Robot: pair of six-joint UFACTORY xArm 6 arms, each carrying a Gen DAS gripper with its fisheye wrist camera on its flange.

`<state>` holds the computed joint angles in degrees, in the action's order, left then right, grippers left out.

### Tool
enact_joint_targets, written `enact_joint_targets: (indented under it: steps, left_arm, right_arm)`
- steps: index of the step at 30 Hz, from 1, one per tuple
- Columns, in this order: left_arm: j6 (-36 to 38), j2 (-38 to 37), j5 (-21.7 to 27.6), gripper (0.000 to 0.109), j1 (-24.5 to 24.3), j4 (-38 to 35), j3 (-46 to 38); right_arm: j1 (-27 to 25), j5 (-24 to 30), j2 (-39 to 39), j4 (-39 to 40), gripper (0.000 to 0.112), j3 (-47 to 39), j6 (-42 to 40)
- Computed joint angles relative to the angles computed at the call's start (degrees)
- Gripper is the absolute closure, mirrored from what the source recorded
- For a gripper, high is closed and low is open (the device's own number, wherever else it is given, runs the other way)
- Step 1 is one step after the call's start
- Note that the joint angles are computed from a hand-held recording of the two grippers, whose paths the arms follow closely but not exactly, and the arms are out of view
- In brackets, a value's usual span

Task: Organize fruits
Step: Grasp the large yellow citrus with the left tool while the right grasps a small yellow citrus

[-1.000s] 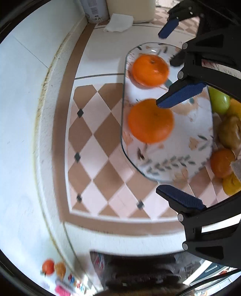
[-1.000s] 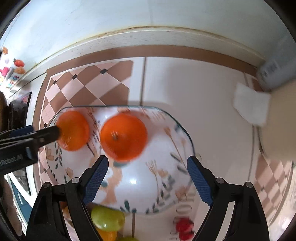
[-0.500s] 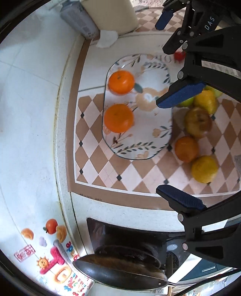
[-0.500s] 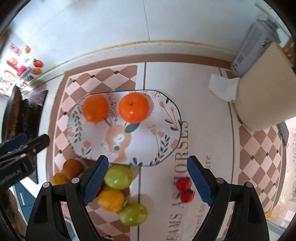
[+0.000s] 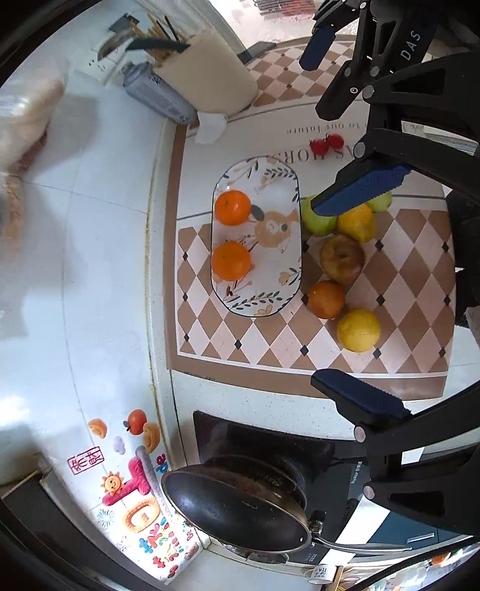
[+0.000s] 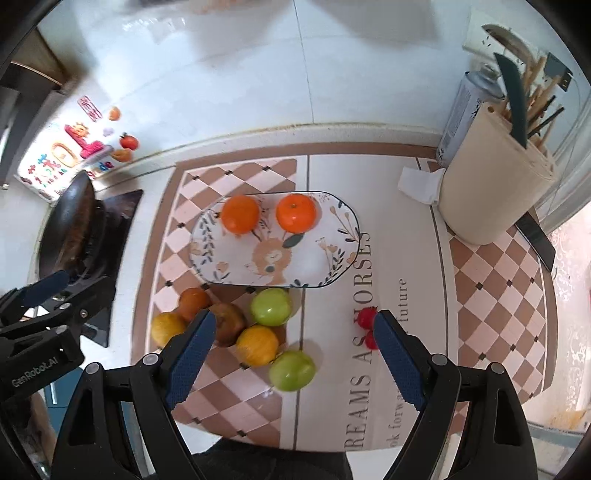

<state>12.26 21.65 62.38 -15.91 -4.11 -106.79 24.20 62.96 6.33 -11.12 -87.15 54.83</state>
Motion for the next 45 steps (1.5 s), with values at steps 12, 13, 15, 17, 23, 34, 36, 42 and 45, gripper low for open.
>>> enact_joint_targets:
  steps: [12, 13, 15, 17, 23, 34, 36, 42, 45]
  left_arm:
    - [2.1, -8.7, -2.4, 0.024, 1.8, -3.4, 8.8]
    - [2.1, -8.9, -2.4, 0.024, 2.0, -3.5, 8.9]
    - [1.7, -9.1, -2.6, 0.024, 2.4, -3.9, 9.0]
    - [1.3, -8.3, -2.6, 0.019, 2.8, -3.8, 8.4]
    - [-1.1, -5.5, -4.3, 0.009, 4.3, -0.6, 8.5]
    - [-1.5, 6.9, 4.0, 0.009, 5.1, 5.8, 3.2]
    - [-1.2, 9.1, 5.8, 0.009, 4.8, 6.7, 1.6]
    - [-1.0, 18.3, 13.1, 0.009, 4.7, 6.5, -7.1]
    - [-0.8, 21.3, 14.6, 0.012, 4.8, 5.7, -10.1]
  right_arm:
    - [4.2, -0.2, -4.6, -1.6, 0.023, 1.8, 5.3]
    - [4.2, -0.7, -4.9, -1.4, 0.023, 2.0, 5.6]
    - [4.5, -1.1, -5.3, -1.7, 0.023, 2.3, 6.4]
    - [4.3, -2.3, -5.9, -1.7, 0.022, 3.5, 7.5]
    - [3.2, -6.7, -5.4, -0.3, 0.021, 8.1, 6.2]
    - [0.3, -11.8, 1.3, 13.6, 0.021, 16.6, 0.6]
    - [0.0, -13.2, 2.0, 17.1, 0.021, 18.3, -0.5]
    - [-0.6, -19.8, 3.7, 27.1, 0.023, 22.7, -3.3]
    - [-0.8, -22.0, 5.3, 30.7, 0.033, 23.3, -4.5]
